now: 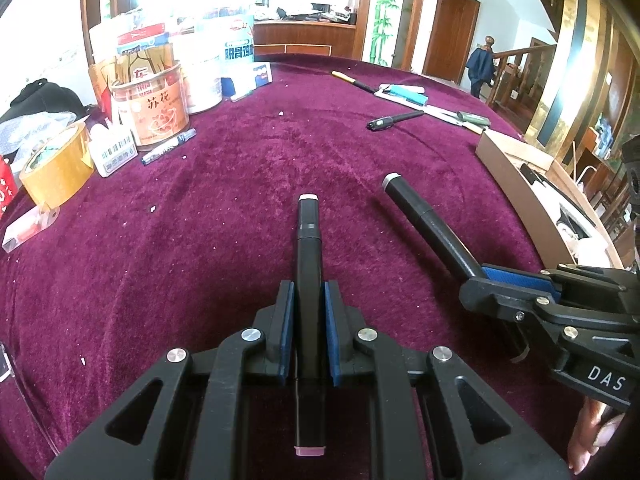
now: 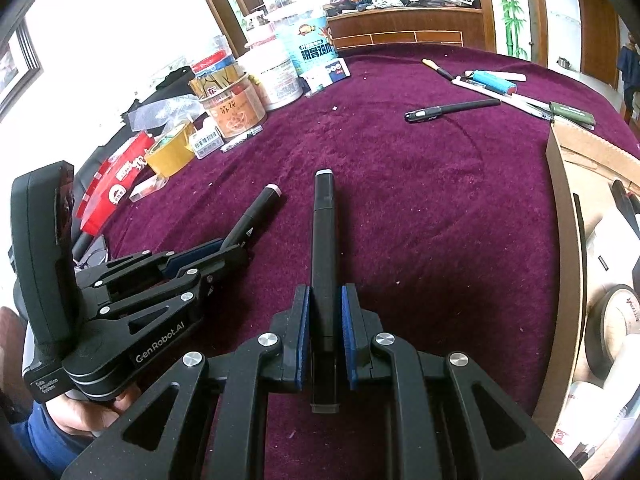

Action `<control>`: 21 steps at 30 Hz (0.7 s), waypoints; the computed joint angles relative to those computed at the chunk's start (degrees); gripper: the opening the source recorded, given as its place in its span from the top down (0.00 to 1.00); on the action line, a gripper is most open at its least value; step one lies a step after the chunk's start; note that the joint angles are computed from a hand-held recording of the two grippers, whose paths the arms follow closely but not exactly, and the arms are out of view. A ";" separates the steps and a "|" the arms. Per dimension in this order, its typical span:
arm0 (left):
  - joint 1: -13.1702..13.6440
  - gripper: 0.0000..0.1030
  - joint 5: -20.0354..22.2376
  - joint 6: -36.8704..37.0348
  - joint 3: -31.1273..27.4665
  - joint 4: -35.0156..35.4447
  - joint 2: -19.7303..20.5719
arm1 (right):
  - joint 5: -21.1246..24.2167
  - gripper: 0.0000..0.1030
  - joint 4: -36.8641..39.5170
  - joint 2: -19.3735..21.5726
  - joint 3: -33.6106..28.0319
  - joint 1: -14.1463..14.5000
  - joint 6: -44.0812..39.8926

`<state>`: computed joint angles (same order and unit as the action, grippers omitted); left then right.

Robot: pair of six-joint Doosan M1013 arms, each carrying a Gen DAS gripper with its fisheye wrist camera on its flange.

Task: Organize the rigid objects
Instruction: 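Lift both black markers off the carpet with both grippers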

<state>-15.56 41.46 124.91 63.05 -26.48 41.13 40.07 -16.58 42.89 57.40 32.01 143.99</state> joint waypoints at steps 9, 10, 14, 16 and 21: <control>-0.06 0.88 0.09 -0.01 0.00 0.09 0.01 | 0.01 0.87 -0.03 -0.02 0.04 0.00 0.07; -0.08 0.88 0.02 0.01 0.04 0.07 -0.02 | -0.02 0.87 -0.04 -0.02 0.06 0.00 0.04; -0.07 0.88 -0.09 0.16 0.16 -0.12 -0.09 | -0.17 0.87 -0.59 -0.06 0.16 0.04 0.56; -0.04 0.88 -0.35 0.64 0.37 -0.66 -0.22 | -0.47 0.87 -1.17 -0.22 0.42 0.08 1.18; -0.26 0.88 -3.97 1.54 2.27 -0.77 -1.36 | -1.40 0.87 -3.65 -0.82 1.19 0.23 3.37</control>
<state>-15.82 37.49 126.45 65.31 -27.25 39.77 38.66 -20.23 42.08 58.59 32.24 147.36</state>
